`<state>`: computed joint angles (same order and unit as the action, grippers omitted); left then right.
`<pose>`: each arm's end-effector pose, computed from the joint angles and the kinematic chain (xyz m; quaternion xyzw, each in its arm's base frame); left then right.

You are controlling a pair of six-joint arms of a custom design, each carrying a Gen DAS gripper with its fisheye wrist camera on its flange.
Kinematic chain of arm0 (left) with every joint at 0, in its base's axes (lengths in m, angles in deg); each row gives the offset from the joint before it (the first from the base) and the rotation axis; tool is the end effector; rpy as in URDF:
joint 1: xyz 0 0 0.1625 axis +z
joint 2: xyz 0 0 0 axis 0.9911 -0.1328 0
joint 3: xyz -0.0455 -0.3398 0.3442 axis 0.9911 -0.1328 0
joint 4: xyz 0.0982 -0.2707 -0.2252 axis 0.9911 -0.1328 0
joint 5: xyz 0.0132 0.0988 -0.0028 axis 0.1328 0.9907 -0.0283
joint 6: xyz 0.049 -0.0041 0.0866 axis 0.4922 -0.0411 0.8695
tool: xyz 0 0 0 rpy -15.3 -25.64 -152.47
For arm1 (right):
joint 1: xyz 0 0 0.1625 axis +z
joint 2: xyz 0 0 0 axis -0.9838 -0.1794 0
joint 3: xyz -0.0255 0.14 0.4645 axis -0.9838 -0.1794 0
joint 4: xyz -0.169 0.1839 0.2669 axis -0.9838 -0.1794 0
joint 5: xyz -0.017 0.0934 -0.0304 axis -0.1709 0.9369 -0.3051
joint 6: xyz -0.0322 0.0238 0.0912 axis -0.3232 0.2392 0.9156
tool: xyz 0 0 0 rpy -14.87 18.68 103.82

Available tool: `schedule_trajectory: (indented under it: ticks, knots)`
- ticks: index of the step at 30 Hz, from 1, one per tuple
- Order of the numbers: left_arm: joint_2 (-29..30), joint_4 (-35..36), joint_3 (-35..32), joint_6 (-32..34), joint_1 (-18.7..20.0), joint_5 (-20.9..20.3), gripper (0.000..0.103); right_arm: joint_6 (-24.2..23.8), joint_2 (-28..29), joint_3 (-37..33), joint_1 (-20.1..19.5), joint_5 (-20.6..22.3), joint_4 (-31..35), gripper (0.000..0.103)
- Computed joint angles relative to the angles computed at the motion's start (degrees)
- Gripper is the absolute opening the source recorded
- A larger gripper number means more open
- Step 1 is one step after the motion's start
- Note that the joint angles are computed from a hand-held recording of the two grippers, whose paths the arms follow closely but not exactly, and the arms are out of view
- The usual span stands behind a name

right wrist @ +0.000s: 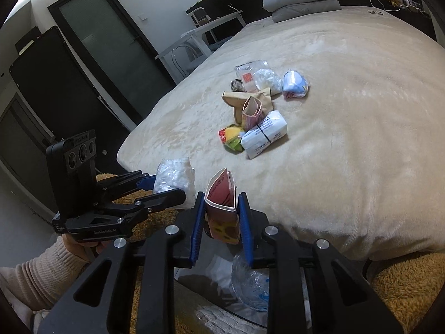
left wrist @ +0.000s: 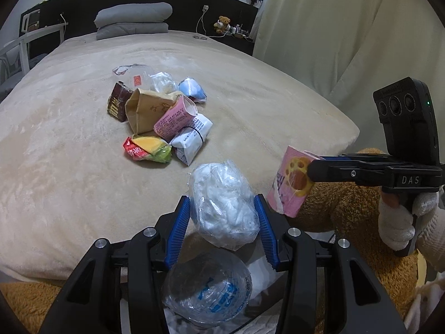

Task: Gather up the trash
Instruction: 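Lift the white bag bundle with the left tool while the right tool lifts the pink cup, then lower both held items into the clear trash bag and open both tools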

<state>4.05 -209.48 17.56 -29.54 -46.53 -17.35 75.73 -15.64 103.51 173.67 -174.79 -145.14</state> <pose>-0.4245 -0.4969 0.0987 0.4629 0.8762 -0.1202 0.0595 0.1440 -0.4165 0.4349 0.0896 -0.9332 0.3307 0.1081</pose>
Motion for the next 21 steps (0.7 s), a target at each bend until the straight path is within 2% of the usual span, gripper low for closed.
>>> schedule_trajectory:
  ticks: [10, 21]
  knots:
    - [-0.6, 1.8, 3.2, -2.8, -0.8, -1.4, 0.046, 1.6, -0.4, 2.1, 0.2, -1.3, 2.3, 0.025]
    - [1.0, 10.4, 1.4, -6.6, 0.4, -2.2, 0.046, 4.8, 1.3, 1.8, -1.1, -4.4, 9.5, 0.025]
